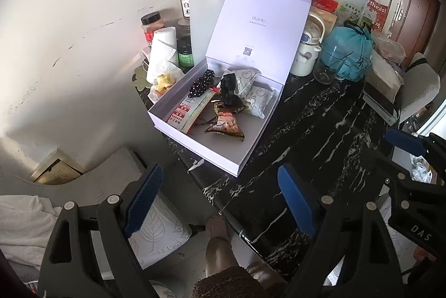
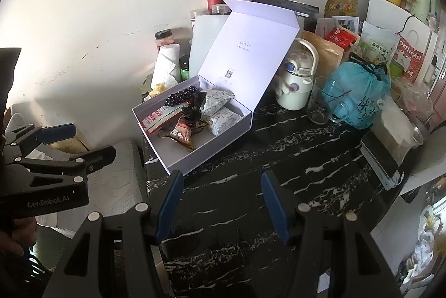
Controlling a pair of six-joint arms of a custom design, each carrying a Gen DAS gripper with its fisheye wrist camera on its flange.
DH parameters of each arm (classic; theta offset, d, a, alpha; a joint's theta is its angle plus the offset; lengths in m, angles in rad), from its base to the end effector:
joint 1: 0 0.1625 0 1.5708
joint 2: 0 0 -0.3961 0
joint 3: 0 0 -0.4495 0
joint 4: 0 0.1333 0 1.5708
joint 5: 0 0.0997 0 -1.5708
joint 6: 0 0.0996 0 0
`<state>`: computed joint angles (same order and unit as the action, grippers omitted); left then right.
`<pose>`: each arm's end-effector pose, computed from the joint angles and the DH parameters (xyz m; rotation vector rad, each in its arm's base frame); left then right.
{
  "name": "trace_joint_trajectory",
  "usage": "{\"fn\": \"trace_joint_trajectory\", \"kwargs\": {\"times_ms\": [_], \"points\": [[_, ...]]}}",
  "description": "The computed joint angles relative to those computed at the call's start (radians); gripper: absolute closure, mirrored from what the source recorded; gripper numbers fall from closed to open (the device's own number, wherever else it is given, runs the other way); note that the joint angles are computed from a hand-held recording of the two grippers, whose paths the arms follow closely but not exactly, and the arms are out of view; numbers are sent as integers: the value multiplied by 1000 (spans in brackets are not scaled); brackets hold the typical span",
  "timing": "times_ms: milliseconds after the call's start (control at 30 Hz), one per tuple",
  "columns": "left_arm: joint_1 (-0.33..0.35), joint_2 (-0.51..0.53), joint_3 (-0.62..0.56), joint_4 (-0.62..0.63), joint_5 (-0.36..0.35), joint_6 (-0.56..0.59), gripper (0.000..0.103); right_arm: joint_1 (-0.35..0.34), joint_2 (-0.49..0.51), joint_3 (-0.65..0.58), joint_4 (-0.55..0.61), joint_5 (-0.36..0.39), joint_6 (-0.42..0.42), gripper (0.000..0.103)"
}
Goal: Organize objects
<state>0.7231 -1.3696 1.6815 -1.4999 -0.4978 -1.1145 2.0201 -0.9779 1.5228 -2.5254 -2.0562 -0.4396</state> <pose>-0.2900 -0.5505 0.3313 -0.0399 2.1336 -0.8193 0.3963 -0.6219 0.2169 1.0005 -2.4130 0.5451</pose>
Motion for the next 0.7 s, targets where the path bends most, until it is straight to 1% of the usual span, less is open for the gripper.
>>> {"fn": "trace_joint_trajectory", "kwargs": {"times_ms": [567,700], "points": [[-57,-17,12,139,12,-128,19,1,-76,80,-32,9,-7,44],[-66,-17,12,153,13,-139,19,2,-84,89,-35,8,-6,44]]}}
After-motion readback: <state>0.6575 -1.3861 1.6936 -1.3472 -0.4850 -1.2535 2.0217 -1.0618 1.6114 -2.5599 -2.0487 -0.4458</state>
